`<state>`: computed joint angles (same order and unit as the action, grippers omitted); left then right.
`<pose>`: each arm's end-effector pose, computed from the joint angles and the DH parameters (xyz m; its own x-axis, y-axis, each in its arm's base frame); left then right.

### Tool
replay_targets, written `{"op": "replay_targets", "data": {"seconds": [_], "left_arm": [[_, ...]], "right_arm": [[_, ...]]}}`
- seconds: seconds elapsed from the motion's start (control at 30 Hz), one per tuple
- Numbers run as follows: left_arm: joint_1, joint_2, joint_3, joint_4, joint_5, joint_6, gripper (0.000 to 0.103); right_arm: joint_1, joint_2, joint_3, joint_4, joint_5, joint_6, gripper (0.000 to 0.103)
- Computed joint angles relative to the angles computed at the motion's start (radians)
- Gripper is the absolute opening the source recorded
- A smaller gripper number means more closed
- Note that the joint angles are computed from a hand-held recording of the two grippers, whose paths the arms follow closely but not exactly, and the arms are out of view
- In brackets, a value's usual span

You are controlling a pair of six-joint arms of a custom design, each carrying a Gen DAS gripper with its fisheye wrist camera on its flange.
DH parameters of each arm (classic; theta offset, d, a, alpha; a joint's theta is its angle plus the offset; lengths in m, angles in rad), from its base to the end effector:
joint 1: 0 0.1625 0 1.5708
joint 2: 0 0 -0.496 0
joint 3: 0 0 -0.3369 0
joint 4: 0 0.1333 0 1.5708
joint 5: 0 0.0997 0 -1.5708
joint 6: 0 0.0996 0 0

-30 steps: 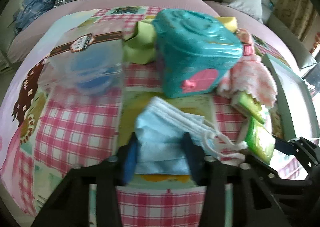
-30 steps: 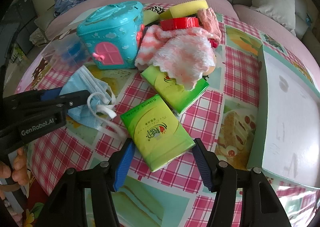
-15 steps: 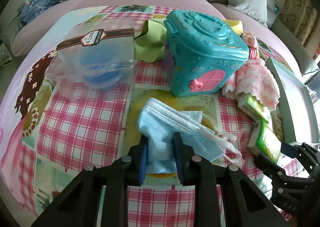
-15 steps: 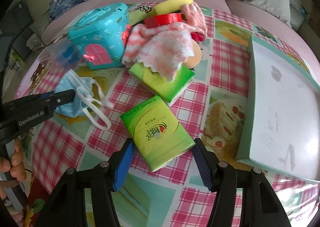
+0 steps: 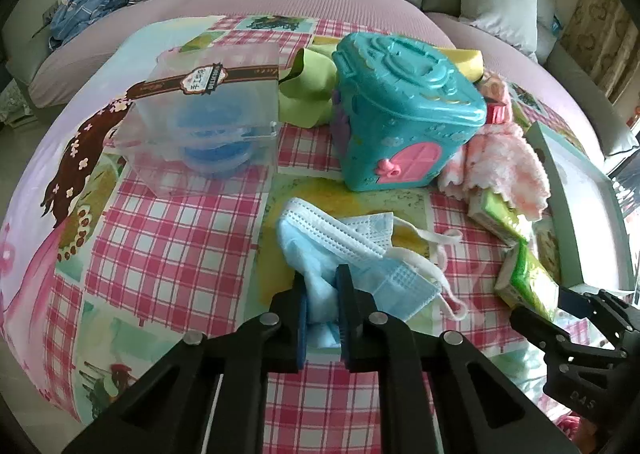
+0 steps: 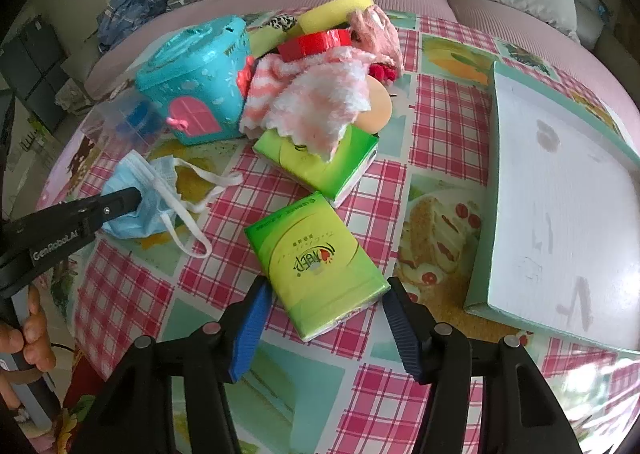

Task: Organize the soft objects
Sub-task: 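Lift and carry the mask and tissue pack over the white tray with both grippers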

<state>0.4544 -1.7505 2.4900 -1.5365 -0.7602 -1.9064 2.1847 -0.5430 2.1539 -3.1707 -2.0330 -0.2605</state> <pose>-0.0748 -0.2652 0.3047 -0.6571 -0.5735 -0.4892 -0.0676 0.6911 -0.7196 0.3664 -0.3656 -0.0081 -0.5559 -0.7126 0.4280 -0.7443 0.6559 0.1255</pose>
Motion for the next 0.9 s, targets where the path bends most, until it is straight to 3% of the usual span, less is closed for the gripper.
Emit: {"op": "replay_targets", "data": {"seconds": [0.23, 0.5, 0.6, 0.73, 0.9], "left_arm": [[-0.101, -0.017, -0.018, 0.083, -0.025, -0.095, 0.011], [-0.254, -0.012, -0.100, 0.286, -0.043, -0.240, 0.011], [-0.278, 0.001, -0.144, 0.350, -0.023, -0.251, 0.011], [-0.276, 0.021, -0.192, 0.370, 0.036, -0.212, 0.011], [-0.220, 0.080, -0.222, 0.236, 0.134, -0.045, 0.011]], "right_arm": [[-0.012, -0.033, 0.023, -0.021, 0.035, -0.008, 0.060], [-0.015, -0.092, 0.056, -0.058, 0.068, -0.025, 0.059], [0.000, -0.121, 0.071, -0.090, 0.067, -0.025, 0.059], [0.018, -0.143, 0.063, -0.128, 0.030, -0.022, 0.059], [0.027, -0.171, 0.035, -0.127, -0.040, 0.020, 0.059]]}}
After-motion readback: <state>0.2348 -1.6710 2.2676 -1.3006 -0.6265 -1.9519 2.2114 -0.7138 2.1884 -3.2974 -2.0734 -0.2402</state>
